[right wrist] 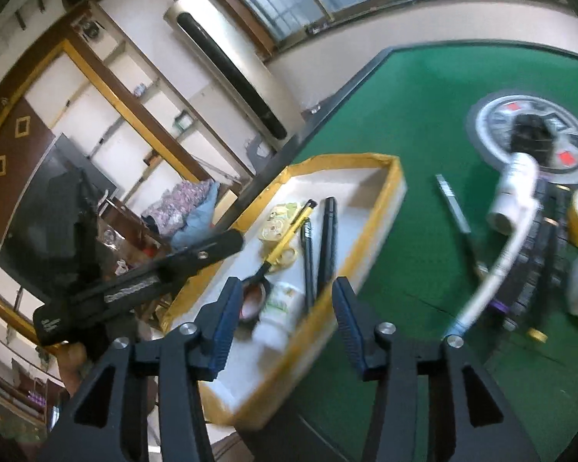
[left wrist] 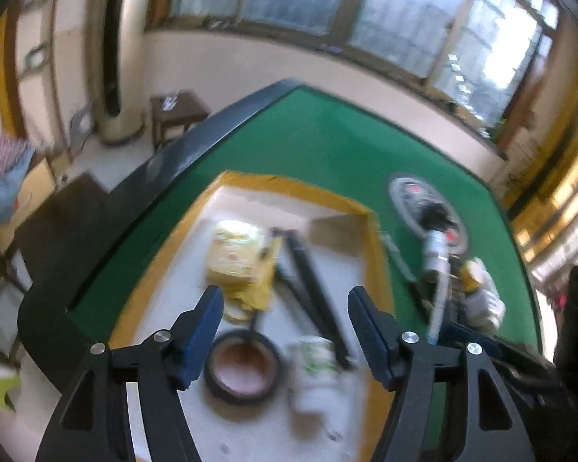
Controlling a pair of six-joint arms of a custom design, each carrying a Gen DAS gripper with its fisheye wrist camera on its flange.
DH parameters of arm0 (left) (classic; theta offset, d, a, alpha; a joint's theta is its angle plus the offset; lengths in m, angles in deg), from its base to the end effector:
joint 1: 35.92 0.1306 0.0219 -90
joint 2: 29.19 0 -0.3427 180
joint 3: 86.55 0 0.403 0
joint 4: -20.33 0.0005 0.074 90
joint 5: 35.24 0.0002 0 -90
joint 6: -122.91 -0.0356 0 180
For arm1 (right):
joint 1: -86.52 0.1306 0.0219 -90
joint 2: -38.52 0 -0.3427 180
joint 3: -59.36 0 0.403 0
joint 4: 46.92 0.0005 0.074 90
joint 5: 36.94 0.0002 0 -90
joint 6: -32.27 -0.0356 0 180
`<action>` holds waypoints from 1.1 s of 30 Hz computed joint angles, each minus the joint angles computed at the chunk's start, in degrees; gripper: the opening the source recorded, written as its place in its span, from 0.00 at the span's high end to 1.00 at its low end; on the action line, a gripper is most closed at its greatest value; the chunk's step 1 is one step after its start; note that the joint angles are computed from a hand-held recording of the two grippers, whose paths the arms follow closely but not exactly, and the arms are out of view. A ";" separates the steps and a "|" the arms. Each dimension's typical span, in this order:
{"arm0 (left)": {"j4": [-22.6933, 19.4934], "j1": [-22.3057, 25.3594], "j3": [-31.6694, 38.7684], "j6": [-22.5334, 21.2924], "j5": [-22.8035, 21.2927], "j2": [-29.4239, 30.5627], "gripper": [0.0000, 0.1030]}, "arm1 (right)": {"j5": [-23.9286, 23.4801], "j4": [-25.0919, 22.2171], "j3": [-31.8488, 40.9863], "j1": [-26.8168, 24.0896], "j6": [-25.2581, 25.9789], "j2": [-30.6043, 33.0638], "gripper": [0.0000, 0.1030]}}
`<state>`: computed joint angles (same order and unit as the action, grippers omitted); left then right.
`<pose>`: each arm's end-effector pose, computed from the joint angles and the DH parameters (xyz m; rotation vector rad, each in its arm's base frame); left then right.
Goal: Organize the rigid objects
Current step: 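Grasp the white pen with the left tool while the right tool grasps the white USB charger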
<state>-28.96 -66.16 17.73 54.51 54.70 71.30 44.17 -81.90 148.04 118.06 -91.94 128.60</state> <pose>0.4862 -0.2840 0.4159 0.1809 2.4013 -0.4295 0.4346 0.2726 0.3985 -0.0370 2.3174 0.7865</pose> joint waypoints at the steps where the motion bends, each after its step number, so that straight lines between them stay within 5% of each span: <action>1: 1.39 -1.33 -1.31 -0.42 0.18 -1.42 0.26 | 1.13 -0.29 -1.51 -0.21 -0.93 -1.68 0.54; 8: 0.64 -6.99 0.43 -4.13 5.61 -1.22 0.26 | 11.22 -3.74 -11.25 -2.03 -3.68 -12.08 0.54; 15: -2.26 -11.17 5.32 -6.28 4.36 4.29 0.26 | 8.23 -3.01 -17.31 -7.91 -7.42 -15.78 0.54; 26: -6.92 -14.07 12.65 -7.95 3.28 12.11 0.26 | 8.36 -1.25 -20.66 -10.22 -8.07 -17.88 0.54; 31: -9.15 -14.36 16.44 -9.57 3.61 16.19 0.47 | 6.52 -0.54 -21.51 -12.09 -8.89 -18.19 0.54; 33: -9.36 -14.26 17.62 -9.62 3.37 17.28 0.48 | 5.18 0.38 -21.86 -12.80 -9.30 -18.35 0.54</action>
<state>-38.33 -80.41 35.35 44.89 58.07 88.57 49.35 -81.51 126.18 105.26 -101.24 110.24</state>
